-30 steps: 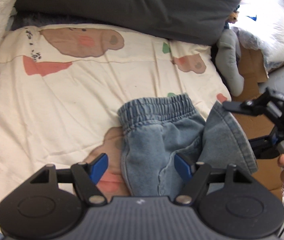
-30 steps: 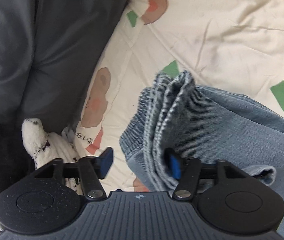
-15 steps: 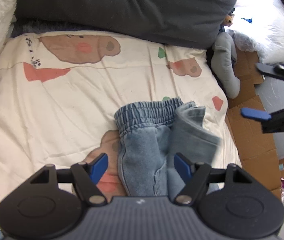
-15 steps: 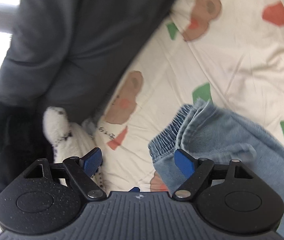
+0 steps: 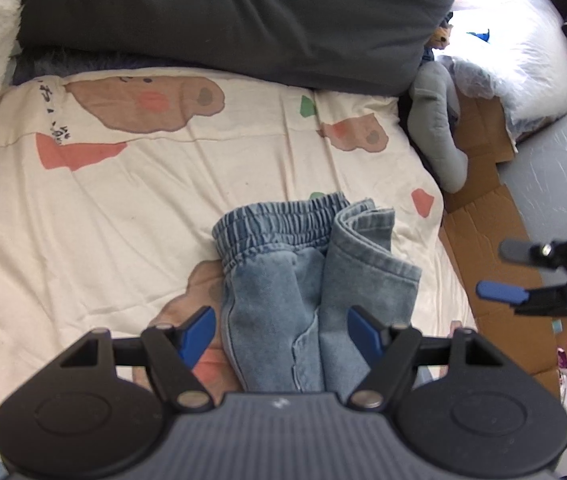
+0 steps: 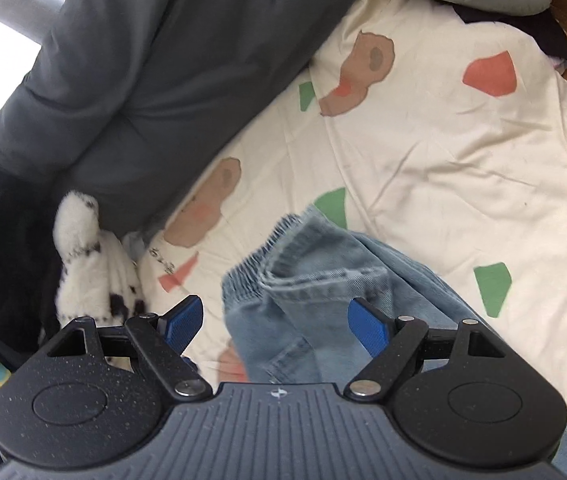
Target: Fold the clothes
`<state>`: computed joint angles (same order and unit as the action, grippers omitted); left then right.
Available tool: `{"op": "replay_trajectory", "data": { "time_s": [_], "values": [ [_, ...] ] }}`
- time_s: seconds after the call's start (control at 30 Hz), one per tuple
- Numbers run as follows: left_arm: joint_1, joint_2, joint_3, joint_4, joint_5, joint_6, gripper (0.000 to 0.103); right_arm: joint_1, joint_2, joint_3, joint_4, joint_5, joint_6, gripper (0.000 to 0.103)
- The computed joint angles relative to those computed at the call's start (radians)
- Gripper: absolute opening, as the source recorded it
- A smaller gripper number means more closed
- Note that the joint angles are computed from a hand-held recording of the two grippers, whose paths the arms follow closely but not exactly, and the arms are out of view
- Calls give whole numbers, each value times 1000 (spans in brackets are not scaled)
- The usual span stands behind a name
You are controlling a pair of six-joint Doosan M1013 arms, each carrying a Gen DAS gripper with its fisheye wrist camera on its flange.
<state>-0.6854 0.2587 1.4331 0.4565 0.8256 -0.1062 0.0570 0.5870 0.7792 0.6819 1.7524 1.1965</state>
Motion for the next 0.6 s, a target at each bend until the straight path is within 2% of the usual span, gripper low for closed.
{"op": "replay_trajectory", "data": {
  "time_s": [0.13, 0.33, 0.5, 0.6],
  "values": [
    [-4, 2, 1, 12, 4, -15, 75, -9, -35, 105, -9, -74, -64, 84],
    [-7, 10, -7, 5, 17, -29, 75, -25, -105, 316, 15, -253, -129, 84],
    [-7, 16, -26, -20, 42, 5, 75, -19, -133, 399, -13, -288, -196, 84],
    [-6, 20, -43, -26, 67, 17, 75, -23, -144, 434, -6, -329, -208, 78]
  ]
}}
